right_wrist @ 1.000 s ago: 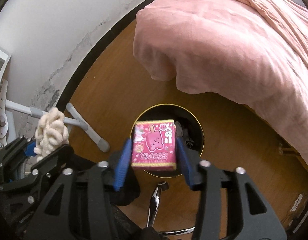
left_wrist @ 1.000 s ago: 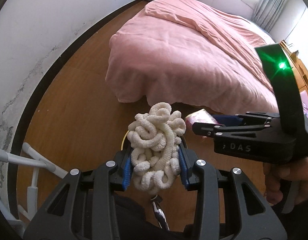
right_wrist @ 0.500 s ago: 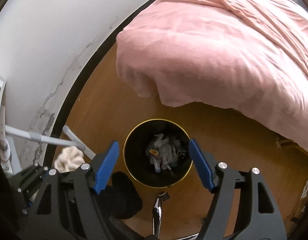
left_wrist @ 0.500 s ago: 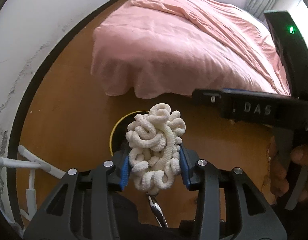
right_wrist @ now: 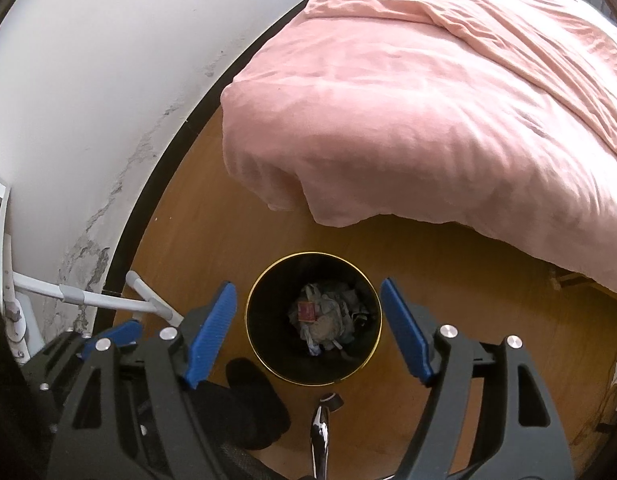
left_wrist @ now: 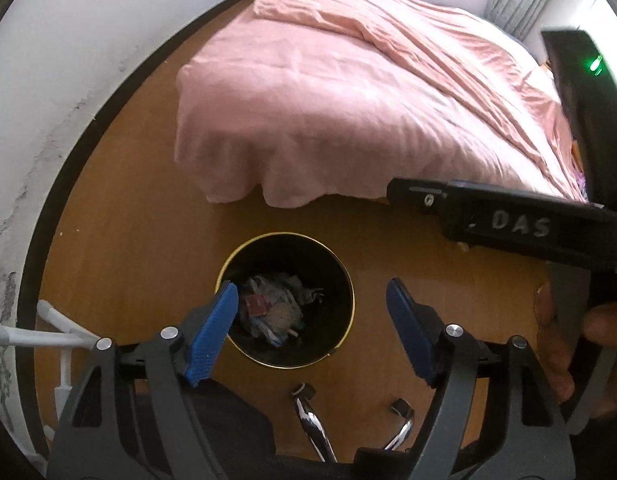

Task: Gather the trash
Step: 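Carry rope toy and pink box over the black bin and open both grippers, then swing both grippers back toward the desk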

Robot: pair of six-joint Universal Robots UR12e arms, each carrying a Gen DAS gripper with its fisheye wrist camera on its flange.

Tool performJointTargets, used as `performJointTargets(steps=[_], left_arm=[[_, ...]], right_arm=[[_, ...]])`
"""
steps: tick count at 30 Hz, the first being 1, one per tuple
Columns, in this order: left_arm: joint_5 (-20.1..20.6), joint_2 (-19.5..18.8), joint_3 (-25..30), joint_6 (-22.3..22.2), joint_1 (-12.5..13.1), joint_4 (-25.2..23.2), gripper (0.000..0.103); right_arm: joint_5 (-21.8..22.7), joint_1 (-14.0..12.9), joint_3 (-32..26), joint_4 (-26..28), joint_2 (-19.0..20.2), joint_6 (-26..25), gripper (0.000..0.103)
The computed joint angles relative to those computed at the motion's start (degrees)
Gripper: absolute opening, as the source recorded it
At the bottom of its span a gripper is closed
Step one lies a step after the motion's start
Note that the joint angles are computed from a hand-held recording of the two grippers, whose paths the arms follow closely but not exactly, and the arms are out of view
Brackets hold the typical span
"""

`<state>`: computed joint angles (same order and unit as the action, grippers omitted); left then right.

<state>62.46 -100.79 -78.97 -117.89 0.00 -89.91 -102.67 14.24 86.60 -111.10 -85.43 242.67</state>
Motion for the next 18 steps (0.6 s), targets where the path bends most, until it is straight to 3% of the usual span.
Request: performJointTargets(steps=[7, 10, 13, 16, 18], left_arm=[[-5.5, 1.6, 2.0, 2.4, 4.7, 0.7, 0.085], [-7.8, 2.2, 3.3, 3.9, 7.9, 0.9, 0.085], [-10.6, 2.6, 4.9, 5.3, 12.3, 1.7, 0.086], [-12.4, 2.6, 5.7, 4.3, 17.4, 8.1, 0.088], [-11.1, 1.7, 6.6, 1.1, 20.9, 14.8, 0.088]], right_arm=[[-1.6, 1.4, -1.2, -4.1, 1.1, -3.1, 0.073], [-4.1, 2.9, -3.1, -7.3, 2.6, -7.0, 0.073], [-3.4, 4.4, -6.3, -11.0, 5.1, -12.7, 0.073], [-2.2, 5.8, -10.4, -12.6, 7.9, -17.9, 0.074], [-1.4, 7.1, -14.6, -13.4, 10.6, -22.4, 0.076]])
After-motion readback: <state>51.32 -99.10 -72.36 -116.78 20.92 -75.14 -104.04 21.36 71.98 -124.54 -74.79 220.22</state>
